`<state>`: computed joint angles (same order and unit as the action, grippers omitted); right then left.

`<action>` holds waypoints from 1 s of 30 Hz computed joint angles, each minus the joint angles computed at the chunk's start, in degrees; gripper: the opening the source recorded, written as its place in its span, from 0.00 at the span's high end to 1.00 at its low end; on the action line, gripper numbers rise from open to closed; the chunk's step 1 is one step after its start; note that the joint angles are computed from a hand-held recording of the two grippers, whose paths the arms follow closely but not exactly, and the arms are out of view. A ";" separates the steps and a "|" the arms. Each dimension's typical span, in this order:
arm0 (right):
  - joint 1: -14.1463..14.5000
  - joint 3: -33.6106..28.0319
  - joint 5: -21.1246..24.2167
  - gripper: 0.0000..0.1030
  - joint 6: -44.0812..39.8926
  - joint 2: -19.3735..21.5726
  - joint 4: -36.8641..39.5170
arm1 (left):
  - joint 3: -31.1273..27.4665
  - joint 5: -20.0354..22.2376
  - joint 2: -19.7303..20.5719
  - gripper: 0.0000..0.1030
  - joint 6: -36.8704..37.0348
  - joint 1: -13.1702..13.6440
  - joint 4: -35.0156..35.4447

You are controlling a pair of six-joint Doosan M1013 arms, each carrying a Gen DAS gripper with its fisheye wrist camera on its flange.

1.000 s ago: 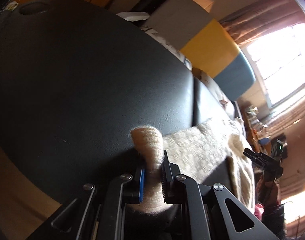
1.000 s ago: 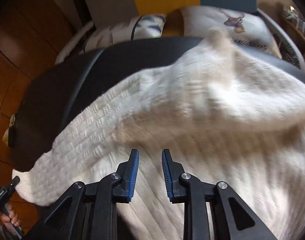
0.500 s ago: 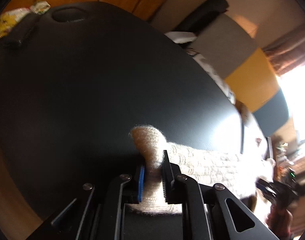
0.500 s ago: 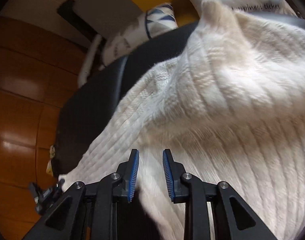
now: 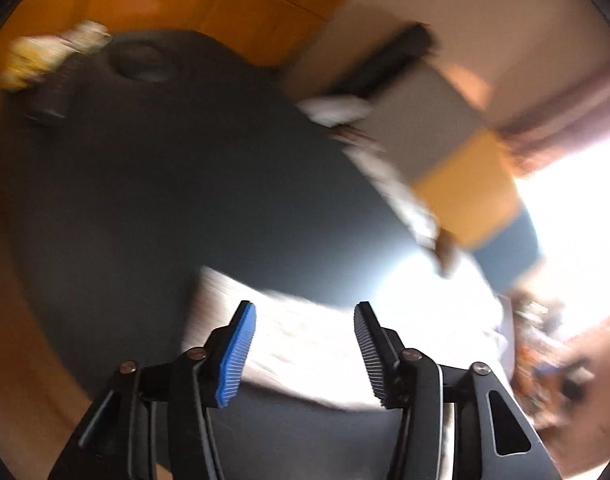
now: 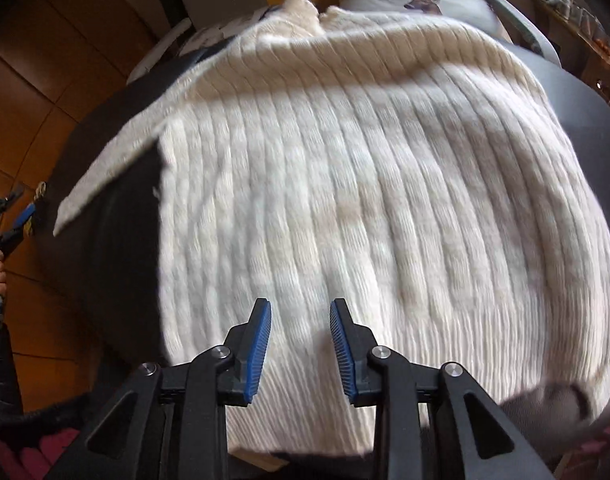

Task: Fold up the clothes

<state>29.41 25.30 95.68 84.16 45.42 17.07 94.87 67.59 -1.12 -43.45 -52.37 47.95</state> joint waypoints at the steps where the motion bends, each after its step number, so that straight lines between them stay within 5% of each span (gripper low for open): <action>1: 0.06 2.45 -1.29 0.70 0.18 -1.08 -0.39 | -0.38 -5.13 0.88 0.47 0.38 0.13 0.76; 5: -0.29 10.44 -6.33 0.62 1.35 -4.72 2.03 | -4.26 -29.11 8.01 0.46 9.09 2.82 -7.24; 7: -0.59 11.32 -6.78 0.60 2.13 -5.05 4.01 | -7.99 -36.59 12.62 0.46 19.92 3.65 -17.58; 9: -0.83 12.20 -7.37 0.59 2.61 -5.39 5.51 | -11.73 -39.67 16.48 0.46 29.34 3.88 -26.90; 15: -1.92 18.75 -12.35 0.58 2.92 -8.21 9.20 | -20.42 -35.81 23.43 0.46 42.88 3.99 -40.97; 17: -2.16 20.21 -13.57 0.57 3.45 -8.91 10.28 | -21.70 -33.56 24.32 0.46 42.97 3.99 -42.33; 22: -1.66 22.34 -15.80 0.55 3.21 -9.78 10.74 | -21.09 -36.78 24.80 0.46 42.67 4.67 -47.50; 30: -0.74 22.28 -15.60 0.47 3.14 -9.76 10.12 | -23.96 -36.69 26.89 0.46 35.70 4.72 -43.70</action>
<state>28.68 47.58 80.09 87.31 35.66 27.19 70.91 30.90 25.77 -7.74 -47.66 4.26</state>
